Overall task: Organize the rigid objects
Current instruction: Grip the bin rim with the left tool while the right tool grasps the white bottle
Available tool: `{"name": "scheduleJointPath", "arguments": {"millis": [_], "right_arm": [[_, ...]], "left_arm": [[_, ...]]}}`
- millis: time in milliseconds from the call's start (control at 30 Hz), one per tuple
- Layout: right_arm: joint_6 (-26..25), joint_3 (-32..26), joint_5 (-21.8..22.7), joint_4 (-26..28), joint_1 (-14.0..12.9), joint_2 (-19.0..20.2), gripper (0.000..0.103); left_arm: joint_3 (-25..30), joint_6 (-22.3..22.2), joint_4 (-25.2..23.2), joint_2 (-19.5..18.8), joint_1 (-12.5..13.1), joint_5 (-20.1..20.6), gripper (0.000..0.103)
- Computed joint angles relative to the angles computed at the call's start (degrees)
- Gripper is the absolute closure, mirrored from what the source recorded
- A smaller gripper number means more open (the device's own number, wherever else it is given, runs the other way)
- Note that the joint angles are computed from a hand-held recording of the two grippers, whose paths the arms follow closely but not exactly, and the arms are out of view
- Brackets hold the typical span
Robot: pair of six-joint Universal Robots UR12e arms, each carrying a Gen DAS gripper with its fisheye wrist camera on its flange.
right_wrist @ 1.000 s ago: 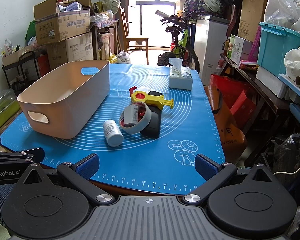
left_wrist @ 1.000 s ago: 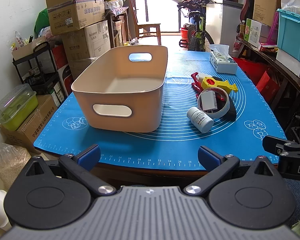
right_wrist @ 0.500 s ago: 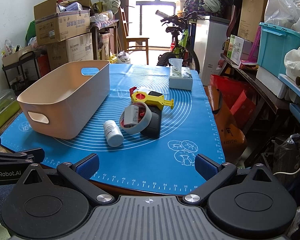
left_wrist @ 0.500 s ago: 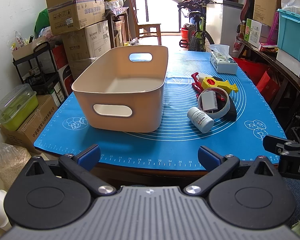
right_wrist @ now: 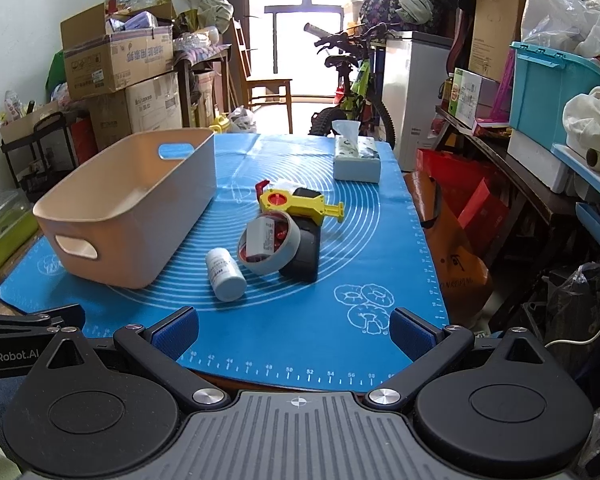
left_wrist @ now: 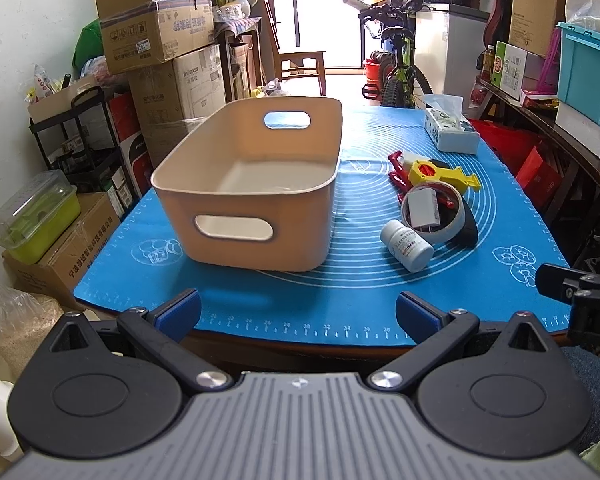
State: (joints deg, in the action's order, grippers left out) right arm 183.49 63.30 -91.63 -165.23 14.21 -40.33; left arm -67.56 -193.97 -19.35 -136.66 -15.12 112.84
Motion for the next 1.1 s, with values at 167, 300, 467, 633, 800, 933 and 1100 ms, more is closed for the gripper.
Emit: {"name": "scheduleJointPath", "arguments": {"millis": [167,300,467,633,800,933,1100], "right_arm": [[1.29,-1.78,0.15,1.29,0.09,0.47,0.002],[0.77,-3.97,1.88,2.89,-0.01,1.22,0.002],[0.07,-7.74,1.97,4.05,0.07,2.71,0.002],[-0.25,-13.17,2.07,6.99,-0.09,5.2,0.002],[-0.47,-19.29,2.34,11.12,-0.14,8.55,0.002],[-0.43,-25.24,2.84,15.02,-0.09,11.9,0.002],[-1.83,-35.16,1.58,21.26,0.32,17.26,0.005]], "left_arm": [[0.91,0.01,-0.45,0.29,0.47,0.67,0.001],[2.13,0.73,-0.9,0.5,1.02,0.84,0.001],[5.42,1.15,-4.1,0.06,2.07,0.6,0.001],[9.83,1.4,-8.68,-0.99,3.41,-1.3,0.001],[14.36,3.66,-11.56,-3.03,4.63,-2.19,0.001],[18.68,5.51,-13.37,-5.57,5.46,-1.38,0.001],[23.63,5.62,-16.77,-8.62,7.13,-3.29,0.001]]}}
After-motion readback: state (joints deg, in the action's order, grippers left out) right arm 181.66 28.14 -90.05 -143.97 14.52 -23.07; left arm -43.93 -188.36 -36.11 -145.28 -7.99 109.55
